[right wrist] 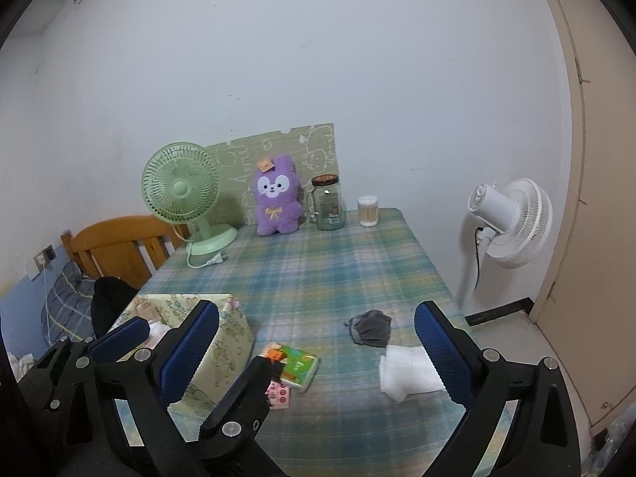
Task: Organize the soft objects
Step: 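Withdraw both tools from the box toward the white folded cloth, then grasp the white folded cloth with the right tool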
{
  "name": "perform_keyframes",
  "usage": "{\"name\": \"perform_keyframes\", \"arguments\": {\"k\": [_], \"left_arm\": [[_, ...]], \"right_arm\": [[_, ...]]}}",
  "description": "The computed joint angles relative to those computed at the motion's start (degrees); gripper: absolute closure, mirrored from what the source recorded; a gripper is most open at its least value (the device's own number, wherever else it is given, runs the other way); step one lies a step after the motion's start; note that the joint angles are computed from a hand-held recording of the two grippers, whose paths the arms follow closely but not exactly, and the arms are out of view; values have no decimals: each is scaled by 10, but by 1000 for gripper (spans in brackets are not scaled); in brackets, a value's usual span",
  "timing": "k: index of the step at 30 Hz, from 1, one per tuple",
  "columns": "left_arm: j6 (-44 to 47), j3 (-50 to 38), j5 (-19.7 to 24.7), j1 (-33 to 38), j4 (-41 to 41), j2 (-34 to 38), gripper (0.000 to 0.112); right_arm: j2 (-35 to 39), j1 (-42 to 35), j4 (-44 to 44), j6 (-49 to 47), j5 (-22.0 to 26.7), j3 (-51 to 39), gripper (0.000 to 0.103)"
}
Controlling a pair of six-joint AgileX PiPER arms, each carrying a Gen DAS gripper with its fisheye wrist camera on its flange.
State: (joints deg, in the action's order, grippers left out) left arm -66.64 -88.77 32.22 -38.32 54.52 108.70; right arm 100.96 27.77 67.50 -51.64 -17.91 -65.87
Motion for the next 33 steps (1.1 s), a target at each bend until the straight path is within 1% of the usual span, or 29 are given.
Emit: {"name": "perform_keyframes", "arguments": {"k": [5, 6, 8, 10, 12, 17, 25, 33], "left_arm": [[5, -15, -1, -8, -11, 19, 13], [0, -18, -4, -9, -6, 26, 13], [-5, -27, -3, -13, 1, 37, 13], [-7, -40, 0, -16, 1, 53, 13], [-6, -49, -3, -17, -6, 65, 13], [41, -87, -8, -12, -68, 102, 13], [80, -147, 11, -15, -112, 163, 13], [122, -202, 24, -10, -157, 216, 13]], "right_arm": [[0, -22, -70, 65, 6, 20, 2], [2, -26, -92, 87, 7, 23, 2], [7, -41, -176, 167, 13, 32, 2], [13, -53, -228, 219, 17, 35, 2], [21, -61, -248, 237, 21, 34, 3], [43, -80, -270, 265, 28, 27, 3], [89, -106, -270, 277, 43, 8, 3], [138, -123, -217, 222, 66, -31, 3]]}}
